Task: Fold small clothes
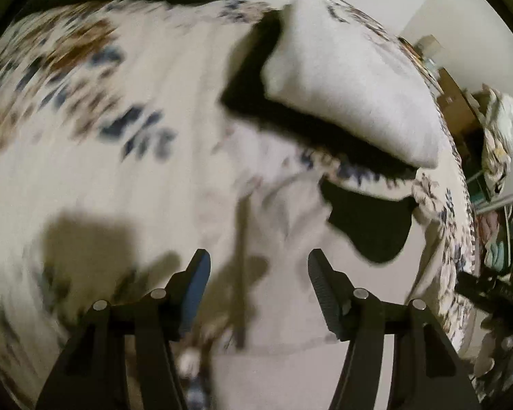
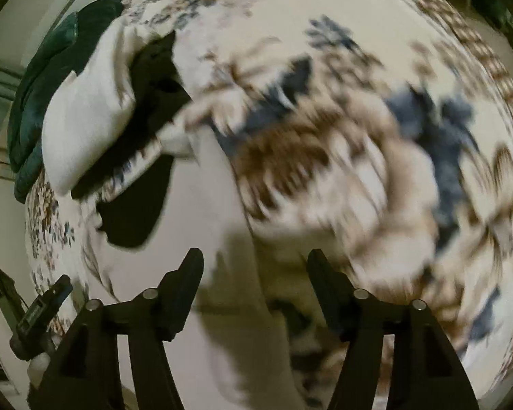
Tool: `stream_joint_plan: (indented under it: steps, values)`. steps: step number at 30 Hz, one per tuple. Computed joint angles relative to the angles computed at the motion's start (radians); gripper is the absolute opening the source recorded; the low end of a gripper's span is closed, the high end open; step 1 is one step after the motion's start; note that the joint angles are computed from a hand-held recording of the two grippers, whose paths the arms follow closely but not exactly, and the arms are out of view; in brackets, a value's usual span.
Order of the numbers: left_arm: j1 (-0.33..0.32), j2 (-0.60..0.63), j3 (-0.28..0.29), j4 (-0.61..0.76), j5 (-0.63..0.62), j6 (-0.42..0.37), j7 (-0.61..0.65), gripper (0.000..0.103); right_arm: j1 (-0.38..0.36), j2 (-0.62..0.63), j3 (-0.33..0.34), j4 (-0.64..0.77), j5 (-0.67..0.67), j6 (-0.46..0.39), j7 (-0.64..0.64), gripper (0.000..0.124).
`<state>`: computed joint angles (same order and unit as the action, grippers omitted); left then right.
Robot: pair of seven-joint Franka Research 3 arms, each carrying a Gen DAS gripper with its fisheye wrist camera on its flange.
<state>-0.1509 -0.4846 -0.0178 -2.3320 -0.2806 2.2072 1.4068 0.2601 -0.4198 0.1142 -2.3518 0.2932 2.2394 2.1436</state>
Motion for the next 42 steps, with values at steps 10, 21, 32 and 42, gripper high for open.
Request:
stream_joint_plan:
  steps: [10,21,32,42]
  values:
    - [0.003,0.342,-0.099,0.262,0.158,-0.032,0.139,0.056,0.022,0.398,0.011,0.417,-0.267,-0.083,-0.033,0.066]
    - [0.004,0.29,-0.11,0.216,0.115,0.026,0.247,0.003,0.114,0.537,-0.03,0.571,-0.404,-0.212,-0.1,0.007]
    - [-0.032,-0.062,-0.036,0.042,0.026,0.006,0.174,0.003,0.11,0.181,0.043,0.299,-0.379,-0.065,-0.001,0.005]
    - [-0.083,-0.408,-0.027,-0.156,0.06,-0.209,-0.009,0.003,0.157,-0.224,0.146,-0.019,-0.225,-0.139,0.06,0.005]
